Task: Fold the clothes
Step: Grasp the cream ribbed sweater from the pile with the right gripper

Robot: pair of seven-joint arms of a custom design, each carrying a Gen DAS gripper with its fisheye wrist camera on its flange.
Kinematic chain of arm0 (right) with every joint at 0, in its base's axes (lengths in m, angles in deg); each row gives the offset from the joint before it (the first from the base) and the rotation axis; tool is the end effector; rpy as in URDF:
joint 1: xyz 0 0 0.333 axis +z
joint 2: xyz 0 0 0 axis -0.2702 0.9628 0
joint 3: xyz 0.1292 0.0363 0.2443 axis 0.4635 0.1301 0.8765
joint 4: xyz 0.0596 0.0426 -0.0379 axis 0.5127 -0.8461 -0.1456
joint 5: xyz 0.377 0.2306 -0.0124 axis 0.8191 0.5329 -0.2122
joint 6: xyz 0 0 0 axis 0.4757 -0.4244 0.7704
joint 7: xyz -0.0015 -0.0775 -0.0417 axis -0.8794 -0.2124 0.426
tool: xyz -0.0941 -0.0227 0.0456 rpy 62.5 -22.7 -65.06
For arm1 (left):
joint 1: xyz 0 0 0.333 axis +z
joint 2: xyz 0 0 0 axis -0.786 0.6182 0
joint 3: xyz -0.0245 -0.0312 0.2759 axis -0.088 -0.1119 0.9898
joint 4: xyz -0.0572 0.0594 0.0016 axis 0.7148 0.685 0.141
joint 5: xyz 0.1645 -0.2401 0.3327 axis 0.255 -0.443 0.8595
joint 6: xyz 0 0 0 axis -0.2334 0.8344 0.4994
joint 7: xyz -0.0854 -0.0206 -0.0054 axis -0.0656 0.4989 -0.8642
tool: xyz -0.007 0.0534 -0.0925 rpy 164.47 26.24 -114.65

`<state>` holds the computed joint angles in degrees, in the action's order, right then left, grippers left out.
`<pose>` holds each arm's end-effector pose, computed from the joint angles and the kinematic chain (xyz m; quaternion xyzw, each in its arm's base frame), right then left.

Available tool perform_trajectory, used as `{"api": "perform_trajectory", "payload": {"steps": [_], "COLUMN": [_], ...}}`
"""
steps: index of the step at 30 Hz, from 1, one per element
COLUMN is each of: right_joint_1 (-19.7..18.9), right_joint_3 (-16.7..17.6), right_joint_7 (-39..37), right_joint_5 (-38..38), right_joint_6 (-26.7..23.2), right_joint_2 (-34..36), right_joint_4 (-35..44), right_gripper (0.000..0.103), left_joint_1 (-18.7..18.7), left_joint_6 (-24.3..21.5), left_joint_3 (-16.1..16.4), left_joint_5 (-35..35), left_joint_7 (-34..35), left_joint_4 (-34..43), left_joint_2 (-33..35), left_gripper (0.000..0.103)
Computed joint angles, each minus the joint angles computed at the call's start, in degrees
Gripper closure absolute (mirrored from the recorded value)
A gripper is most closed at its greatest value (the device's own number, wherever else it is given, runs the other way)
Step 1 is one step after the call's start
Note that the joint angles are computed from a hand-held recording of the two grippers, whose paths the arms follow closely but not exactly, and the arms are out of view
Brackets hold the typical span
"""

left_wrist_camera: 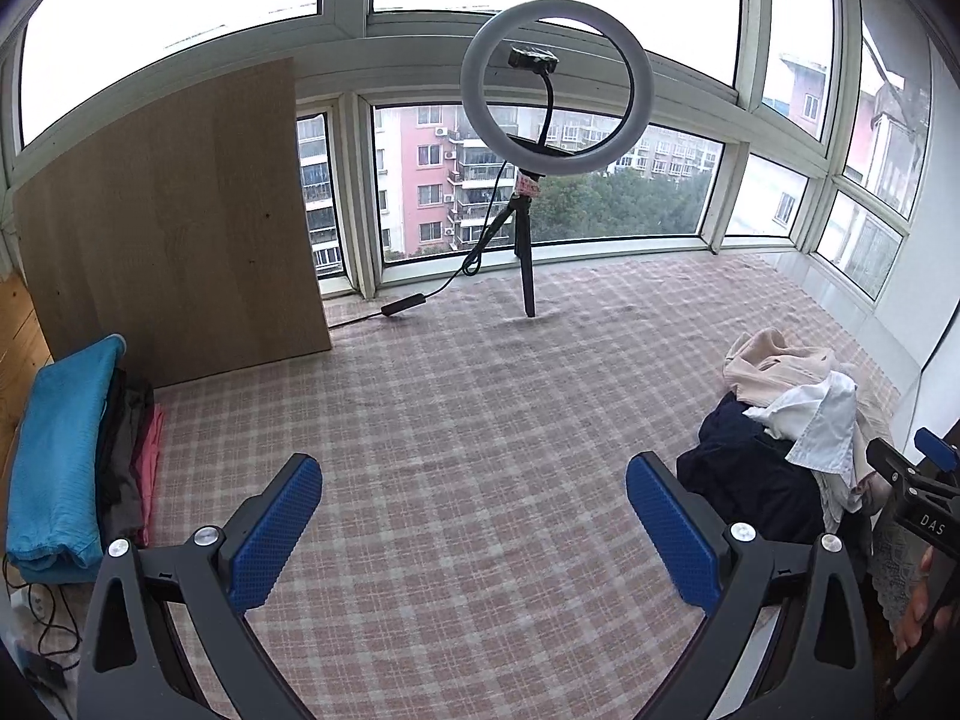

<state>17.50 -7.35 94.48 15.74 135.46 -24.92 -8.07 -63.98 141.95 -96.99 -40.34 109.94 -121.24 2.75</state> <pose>0.5096 0.4141 0.6749 -0.5822 0.6922 -0.3405 0.2569 0.5556 -0.2842 0.7045 -0.6425 0.6496 -0.3046 0.2689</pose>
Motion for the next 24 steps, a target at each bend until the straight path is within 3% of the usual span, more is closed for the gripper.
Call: {"api": "perform_trajectory", "payload": {"steps": [5, 8, 12, 15, 17, 24], "right_joint_1": [-6.69, -10.40, -13.13, -14.11, -14.98, -18.31], "right_joint_3": [-3.40, -5.19, -5.95, -5.65, -5.79, -7.74], "right_joint_7": [-7.51, -16.17, -27.25, -32.43, -32.72, -33.36], "right_joint_5": [6.11, 17.30, 28.93, 31.78, 31.00, 25.70], "right_joint_6": [7.68, 12.95, 17.06, 17.88, 16.91, 8.48], "right_joint_2": [-7.83, -9.23, -7.84, -6.37, -5.52, 0.88], "right_joint_4": [-10.38, -13.12, -13.30, -12.38, -11.34, -4.29], "right_gripper": [0.004, 0.013, 0.013, 0.024, 0.048, 0.047], "left_joint_1": [-3.06, -6.47, -11.12, -14.21, -15.89, -18.81], "left_joint_6": [-3.50, -6.19, -11.08, -14.14, -16.23, -20.57], "left_joint_3": [-0.32, 1.01, 3.00, 4.94, 6.32, 9.24], "left_joint_5": [5.78, 7.09, 7.21, 7.21, 6.99, 4.89], "left_joint_7": [-3.42, -3.88, -2.83, -1.97, -1.34, -0.97], "left_joint_4": [12.45, 20.30, 30.72, 36.75, 40.32, 49.93], "left_joint_2": [10.26, 16.63, 24.57, 28.94, 31.44, 38.00], "left_gripper": [0.001, 0.001, 0.001, 0.001, 0.001, 0.001]}}
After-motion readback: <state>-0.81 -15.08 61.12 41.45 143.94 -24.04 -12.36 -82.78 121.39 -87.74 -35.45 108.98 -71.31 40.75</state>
